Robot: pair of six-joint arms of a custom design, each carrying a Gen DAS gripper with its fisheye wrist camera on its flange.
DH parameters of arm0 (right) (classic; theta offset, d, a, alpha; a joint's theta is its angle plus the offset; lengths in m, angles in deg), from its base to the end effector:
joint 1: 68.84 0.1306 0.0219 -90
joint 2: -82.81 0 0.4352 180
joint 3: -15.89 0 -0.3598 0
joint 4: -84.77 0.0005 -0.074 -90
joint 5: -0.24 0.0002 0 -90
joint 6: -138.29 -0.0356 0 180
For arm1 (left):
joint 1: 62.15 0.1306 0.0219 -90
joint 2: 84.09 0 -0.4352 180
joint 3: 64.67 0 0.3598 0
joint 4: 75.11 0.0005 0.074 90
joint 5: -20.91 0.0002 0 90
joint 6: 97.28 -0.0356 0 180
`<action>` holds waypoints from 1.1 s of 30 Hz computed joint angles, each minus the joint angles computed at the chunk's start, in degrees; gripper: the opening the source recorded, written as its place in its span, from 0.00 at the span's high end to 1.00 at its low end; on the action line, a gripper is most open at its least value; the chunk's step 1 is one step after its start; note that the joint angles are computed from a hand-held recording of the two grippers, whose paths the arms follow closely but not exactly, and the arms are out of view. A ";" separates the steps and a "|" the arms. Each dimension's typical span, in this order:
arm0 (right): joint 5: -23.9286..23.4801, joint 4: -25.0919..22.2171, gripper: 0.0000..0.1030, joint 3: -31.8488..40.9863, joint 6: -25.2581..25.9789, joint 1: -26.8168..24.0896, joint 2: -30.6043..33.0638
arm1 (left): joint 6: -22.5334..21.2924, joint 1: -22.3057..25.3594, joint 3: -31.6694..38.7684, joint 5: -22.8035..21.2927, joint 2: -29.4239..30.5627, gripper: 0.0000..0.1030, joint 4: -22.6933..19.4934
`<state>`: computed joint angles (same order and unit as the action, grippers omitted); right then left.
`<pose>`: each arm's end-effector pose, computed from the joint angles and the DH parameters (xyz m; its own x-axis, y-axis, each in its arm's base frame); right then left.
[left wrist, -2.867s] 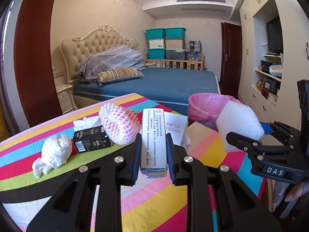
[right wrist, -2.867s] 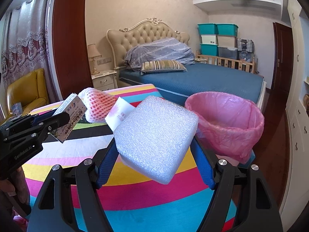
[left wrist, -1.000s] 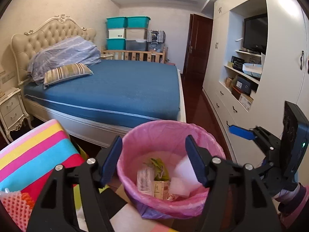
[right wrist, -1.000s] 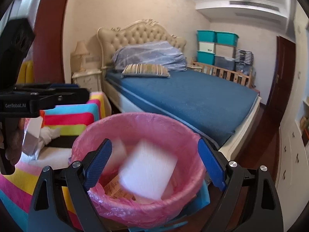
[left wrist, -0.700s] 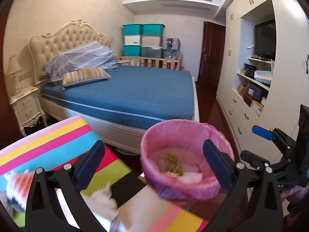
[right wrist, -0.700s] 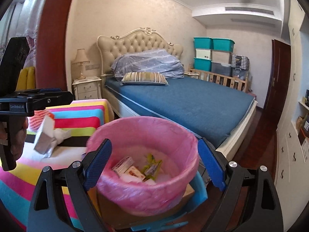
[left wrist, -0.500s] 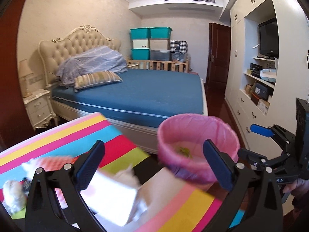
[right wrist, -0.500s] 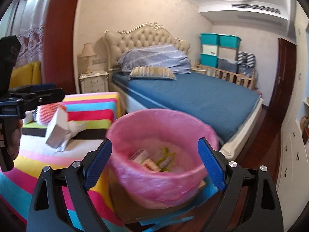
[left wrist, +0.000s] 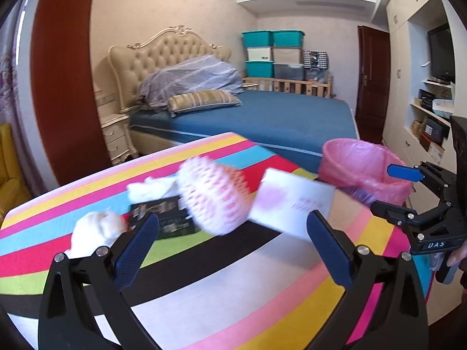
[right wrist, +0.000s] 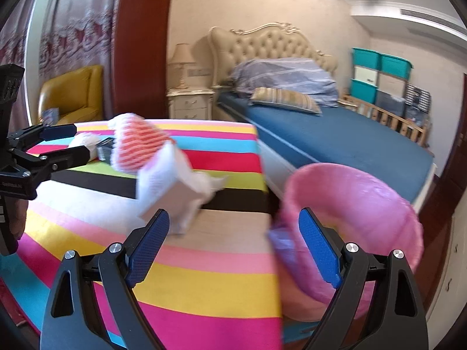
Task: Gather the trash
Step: 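Move both open tools back over the table, then grasp the white printed tissue box with the right tool while the left tool grasps crumpled white tissue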
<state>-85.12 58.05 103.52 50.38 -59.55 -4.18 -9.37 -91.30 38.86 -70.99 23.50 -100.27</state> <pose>0.4897 0.0767 0.4731 -0.5207 -0.1220 -0.8450 -0.1123 0.9909 -0.0739 0.5312 -0.2955 0.4663 -0.4092 0.2700 -0.8716 0.4768 0.8777 0.0480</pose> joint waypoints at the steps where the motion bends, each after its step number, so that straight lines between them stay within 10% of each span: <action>1: 0.00 -0.61 0.18 0.63 0.48 0.59 0.42 | -0.08 0.39 -0.76 -0.05 -0.43 0.05 0.46; 23: 8.67 -16.07 0.18 19.66 10.09 7.35 15.57 | 4.00 4.24 -5.28 1.55 -4.32 0.05 2.18; 33: 1.99 -10.34 0.32 8.61 6.35 6.23 5.77 | 2.91 3.02 -4.67 1.32 -3.65 0.05 1.09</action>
<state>-83.13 47.71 112.13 56.73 -53.32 1.59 -6.45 -88.28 34.19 -69.68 19.85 -99.18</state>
